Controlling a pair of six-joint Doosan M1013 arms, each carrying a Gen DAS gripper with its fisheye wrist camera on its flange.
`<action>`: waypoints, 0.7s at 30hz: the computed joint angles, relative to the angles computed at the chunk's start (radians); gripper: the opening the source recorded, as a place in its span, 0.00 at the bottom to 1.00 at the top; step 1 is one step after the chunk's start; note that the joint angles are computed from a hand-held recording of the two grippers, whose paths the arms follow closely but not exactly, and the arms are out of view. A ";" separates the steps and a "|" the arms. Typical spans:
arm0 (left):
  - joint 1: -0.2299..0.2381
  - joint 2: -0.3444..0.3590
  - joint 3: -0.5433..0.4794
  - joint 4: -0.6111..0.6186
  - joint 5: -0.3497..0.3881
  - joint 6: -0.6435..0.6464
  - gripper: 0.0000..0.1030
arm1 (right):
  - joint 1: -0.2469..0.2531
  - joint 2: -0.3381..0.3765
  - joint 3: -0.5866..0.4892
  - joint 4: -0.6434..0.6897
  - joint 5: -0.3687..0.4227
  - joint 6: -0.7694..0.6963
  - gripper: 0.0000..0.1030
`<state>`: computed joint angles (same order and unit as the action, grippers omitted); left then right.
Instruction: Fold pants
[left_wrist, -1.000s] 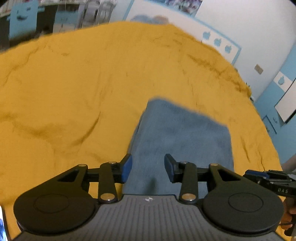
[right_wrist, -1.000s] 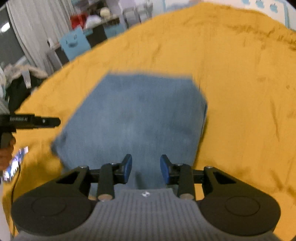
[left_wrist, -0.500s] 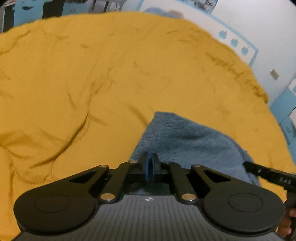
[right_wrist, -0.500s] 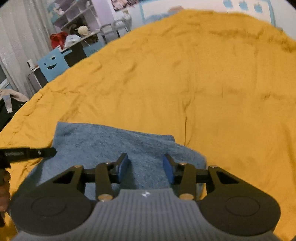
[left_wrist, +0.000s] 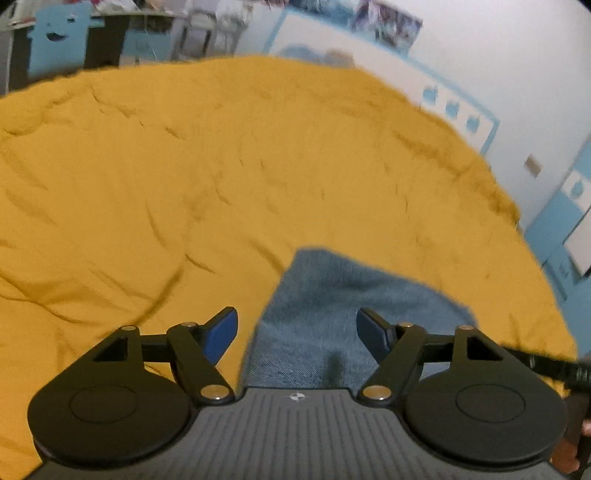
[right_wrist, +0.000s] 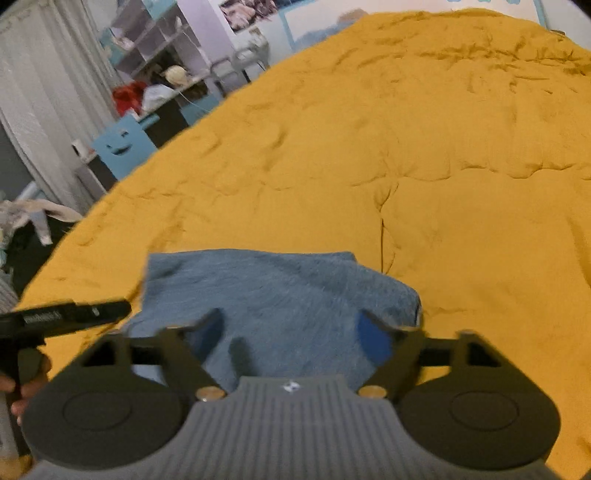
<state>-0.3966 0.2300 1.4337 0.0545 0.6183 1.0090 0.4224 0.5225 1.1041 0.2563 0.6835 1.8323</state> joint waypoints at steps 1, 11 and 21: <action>0.014 -0.010 0.009 -0.056 -0.004 0.019 0.84 | -0.003 -0.020 0.027 0.026 -0.013 -0.015 0.79; 0.179 0.016 0.094 -0.863 0.103 0.369 0.85 | -0.069 -0.120 0.246 0.384 -0.033 0.016 0.79; 0.206 0.083 0.087 -1.076 0.200 0.485 0.82 | -0.096 -0.078 0.276 0.740 -0.020 -0.152 0.79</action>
